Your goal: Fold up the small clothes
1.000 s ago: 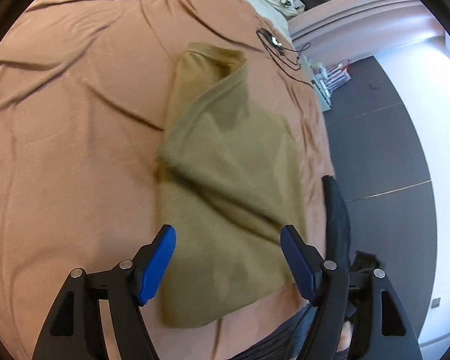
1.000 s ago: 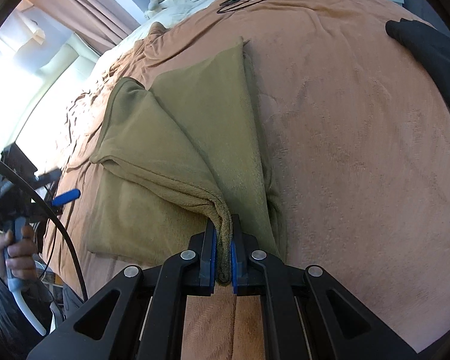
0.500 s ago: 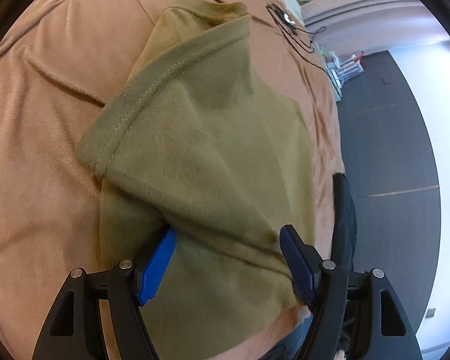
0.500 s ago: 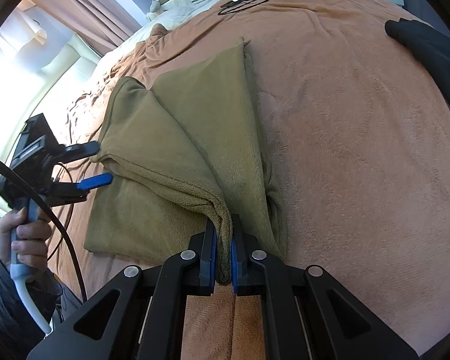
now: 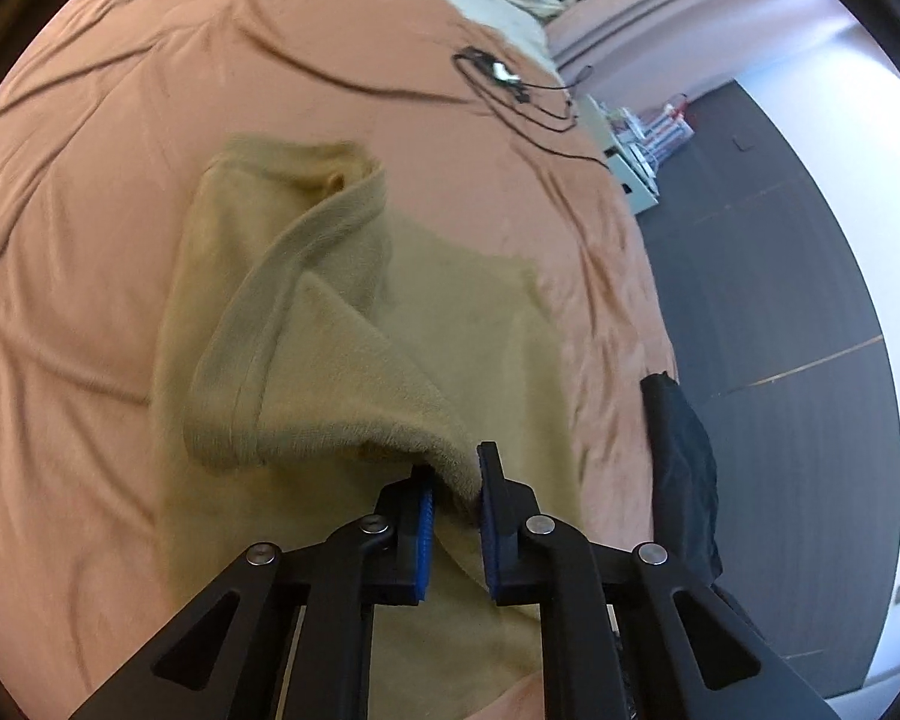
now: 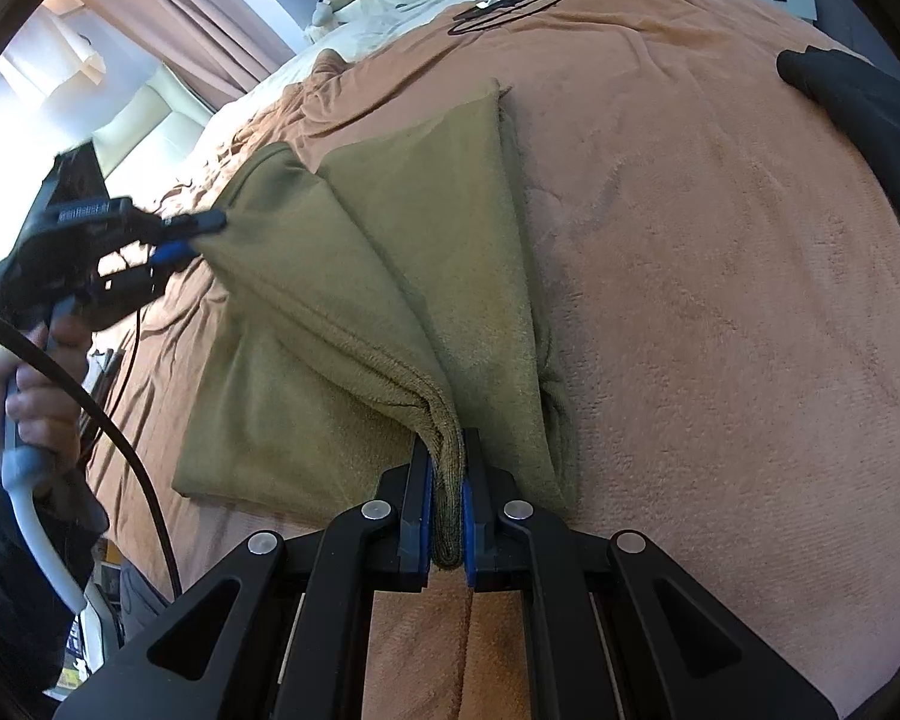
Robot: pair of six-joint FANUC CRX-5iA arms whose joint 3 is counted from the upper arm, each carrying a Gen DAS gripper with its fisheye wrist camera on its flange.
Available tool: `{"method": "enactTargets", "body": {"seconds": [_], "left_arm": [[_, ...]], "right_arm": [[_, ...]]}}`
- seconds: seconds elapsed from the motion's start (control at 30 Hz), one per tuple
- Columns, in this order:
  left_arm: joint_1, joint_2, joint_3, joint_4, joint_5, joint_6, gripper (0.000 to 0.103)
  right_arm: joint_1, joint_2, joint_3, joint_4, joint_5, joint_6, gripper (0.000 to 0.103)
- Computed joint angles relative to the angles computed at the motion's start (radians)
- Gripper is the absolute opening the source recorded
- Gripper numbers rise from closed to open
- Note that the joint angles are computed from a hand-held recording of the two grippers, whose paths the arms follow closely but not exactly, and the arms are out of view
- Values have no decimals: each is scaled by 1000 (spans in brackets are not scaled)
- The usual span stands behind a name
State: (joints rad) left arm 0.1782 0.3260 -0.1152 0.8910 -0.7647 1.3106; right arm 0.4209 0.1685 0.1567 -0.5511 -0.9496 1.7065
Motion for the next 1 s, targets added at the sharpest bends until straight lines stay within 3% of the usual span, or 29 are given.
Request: {"method": "enactTargets", "body": {"seconds": [0.43, 1.0], "left_arm": [[-34, 145, 252, -103, -82, 44, 12], [-102, 440, 700, -279, -260, 154, 12]], "right_arm": [[-44, 15, 20, -70, -28, 64, 4], [-86, 37, 21, -155, -40, 87, 4]]}}
